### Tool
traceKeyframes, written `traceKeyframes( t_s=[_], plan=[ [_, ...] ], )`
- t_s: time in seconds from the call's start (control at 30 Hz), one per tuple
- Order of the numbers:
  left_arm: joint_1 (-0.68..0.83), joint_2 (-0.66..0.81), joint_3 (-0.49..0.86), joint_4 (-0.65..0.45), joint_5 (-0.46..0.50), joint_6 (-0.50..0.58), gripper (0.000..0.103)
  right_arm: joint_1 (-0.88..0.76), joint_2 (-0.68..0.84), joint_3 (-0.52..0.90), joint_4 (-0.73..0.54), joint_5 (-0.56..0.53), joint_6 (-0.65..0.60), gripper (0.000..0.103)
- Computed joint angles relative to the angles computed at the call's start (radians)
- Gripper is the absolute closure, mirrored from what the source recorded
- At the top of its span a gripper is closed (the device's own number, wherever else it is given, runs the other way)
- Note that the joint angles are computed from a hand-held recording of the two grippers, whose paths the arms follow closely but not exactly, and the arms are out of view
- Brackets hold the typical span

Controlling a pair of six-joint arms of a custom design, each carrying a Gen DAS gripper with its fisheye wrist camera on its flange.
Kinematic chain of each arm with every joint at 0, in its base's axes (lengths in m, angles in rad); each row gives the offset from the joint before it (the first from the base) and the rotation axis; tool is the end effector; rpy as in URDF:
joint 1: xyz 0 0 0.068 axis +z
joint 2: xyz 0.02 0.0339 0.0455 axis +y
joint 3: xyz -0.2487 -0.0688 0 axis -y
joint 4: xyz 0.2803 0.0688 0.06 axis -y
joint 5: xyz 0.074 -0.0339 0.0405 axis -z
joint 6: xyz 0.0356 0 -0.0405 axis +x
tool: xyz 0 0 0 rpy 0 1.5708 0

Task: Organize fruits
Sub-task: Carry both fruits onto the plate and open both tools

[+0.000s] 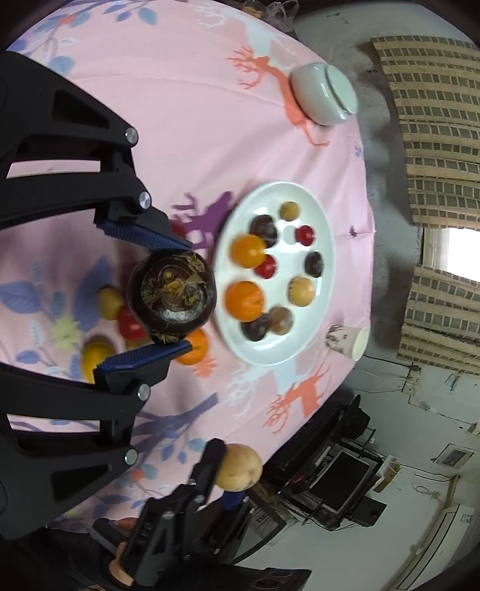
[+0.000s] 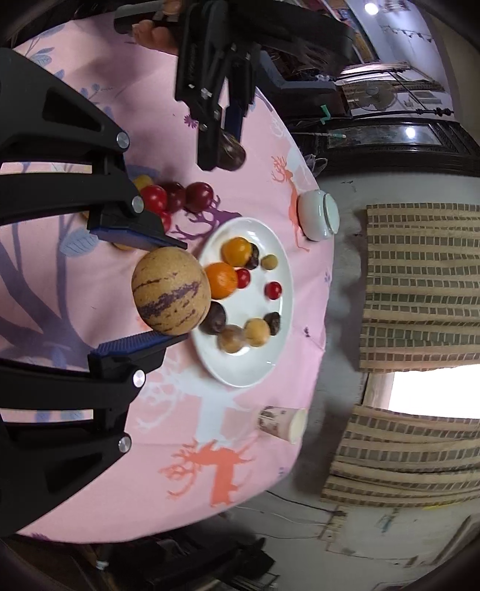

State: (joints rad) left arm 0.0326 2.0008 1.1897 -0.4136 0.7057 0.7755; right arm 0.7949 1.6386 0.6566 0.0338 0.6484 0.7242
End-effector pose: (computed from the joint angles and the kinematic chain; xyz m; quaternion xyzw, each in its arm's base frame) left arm 0.3951 -0.0102 0.0825 0.3910 0.8397 -0.2495 0.2824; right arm 0.2269 0.2006 0.0787 0.0656 0.9052 -0.0200 0.4193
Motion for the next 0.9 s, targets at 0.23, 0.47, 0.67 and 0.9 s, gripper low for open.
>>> traceKeyframes(
  t_s=[0.23, 0.47, 0.67, 0.9],
  plan=[
    [-0.096, 0.165, 0.236, 0.083, -0.067, -0.283, 0.054, -0.198, 0.148, 0.108, 0.104, -0.097, -0.133, 0.061],
    [-0.166, 0.386, 0.458, 0.055, -0.183, -0.394, 0.054, -0.372, 0.390, 0.295, 0.190, -0.303, -0.118, 0.061],
    [-0.173, 0.415, 0.460, 0.133, -0.205, -0.482, 0.041, -0.407, 0.485, 0.374, 0.245, -0.363, -0.055, 0.058],
    [-0.104, 0.277, 0.314, 0.182, -0.049, -0.519, 0.025, -0.383, 0.371, 0.213, 0.372, -0.307, 0.035, 0.032]
  ],
)
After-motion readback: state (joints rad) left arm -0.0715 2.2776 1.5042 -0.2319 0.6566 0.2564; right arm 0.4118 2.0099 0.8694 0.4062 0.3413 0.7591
